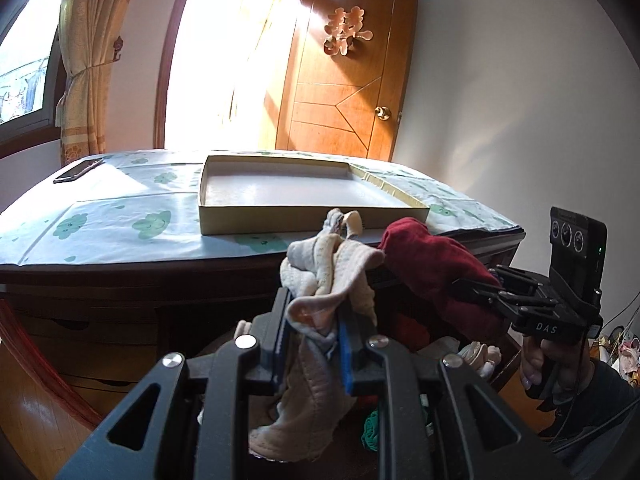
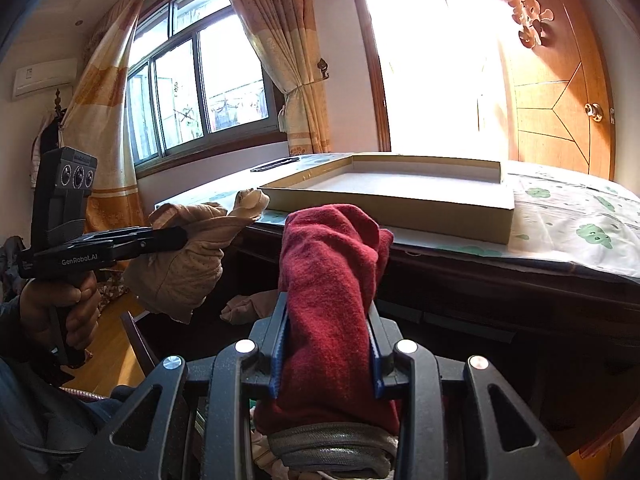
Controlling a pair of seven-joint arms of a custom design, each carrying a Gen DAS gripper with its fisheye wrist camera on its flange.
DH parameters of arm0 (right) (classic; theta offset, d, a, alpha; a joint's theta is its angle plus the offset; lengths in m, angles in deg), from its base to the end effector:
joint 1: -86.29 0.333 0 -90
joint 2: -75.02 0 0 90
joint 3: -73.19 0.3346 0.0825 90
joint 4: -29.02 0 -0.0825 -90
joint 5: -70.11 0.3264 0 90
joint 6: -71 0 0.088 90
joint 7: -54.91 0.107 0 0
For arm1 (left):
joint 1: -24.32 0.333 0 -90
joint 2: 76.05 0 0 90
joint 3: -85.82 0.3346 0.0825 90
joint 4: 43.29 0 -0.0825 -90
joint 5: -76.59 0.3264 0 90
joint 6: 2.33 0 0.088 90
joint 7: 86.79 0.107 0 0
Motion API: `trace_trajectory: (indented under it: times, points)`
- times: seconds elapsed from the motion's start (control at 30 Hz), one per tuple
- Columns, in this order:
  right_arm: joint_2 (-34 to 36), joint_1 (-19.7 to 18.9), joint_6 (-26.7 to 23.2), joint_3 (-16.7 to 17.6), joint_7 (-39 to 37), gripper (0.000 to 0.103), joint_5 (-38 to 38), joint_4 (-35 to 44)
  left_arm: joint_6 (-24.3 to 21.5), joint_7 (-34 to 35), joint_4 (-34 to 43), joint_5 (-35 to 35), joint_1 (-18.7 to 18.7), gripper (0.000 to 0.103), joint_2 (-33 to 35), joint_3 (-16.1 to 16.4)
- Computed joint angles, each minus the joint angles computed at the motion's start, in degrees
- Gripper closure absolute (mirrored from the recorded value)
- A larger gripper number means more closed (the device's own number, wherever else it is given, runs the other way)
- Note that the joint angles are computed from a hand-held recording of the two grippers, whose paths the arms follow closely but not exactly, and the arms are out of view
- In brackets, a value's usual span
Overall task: Take underwear out of drawer
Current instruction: 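Lift both held garments out of the drawer up toward the table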
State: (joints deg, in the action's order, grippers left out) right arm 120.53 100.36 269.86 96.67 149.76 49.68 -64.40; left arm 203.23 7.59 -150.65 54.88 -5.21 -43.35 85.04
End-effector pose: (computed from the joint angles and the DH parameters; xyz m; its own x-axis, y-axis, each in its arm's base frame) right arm 0.5874 0.3884 0.3752 0.6852 -0.7197 -0.1121 -0.3800 -0.2218 -0.8980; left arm 0.5855 -0.2862 0.4024 -0.2577 -0.9498 0.1774 -0.4687 -0.0377 -0.8825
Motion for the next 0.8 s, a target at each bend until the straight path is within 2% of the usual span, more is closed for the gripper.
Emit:
trace_trajectory:
  times: [0.27, 0.5, 0.8]
  points:
    - [-0.8, 1.6, 4.9, -2.8, 1.5, 0.068, -0.1, -1.2, 1.9, 0.8, 1.6, -2.5, -1.3, 0.084, 0.8, 1.0]
    - [-1.3, 2.8, 5.9, -4.7, 3.6, 0.068, -0.5, -1.0, 1.8, 2.5, 4.2, -4.4, -2.1, 0.084, 1.6, 1.5]
    - [-1.4, 3.1, 6.4, -5.5, 5.6, 0.068, -0.9, -0.3, 0.8, 4.0, 8.0, -5.6, -3.3, 0.084, 2.7, 2.4]
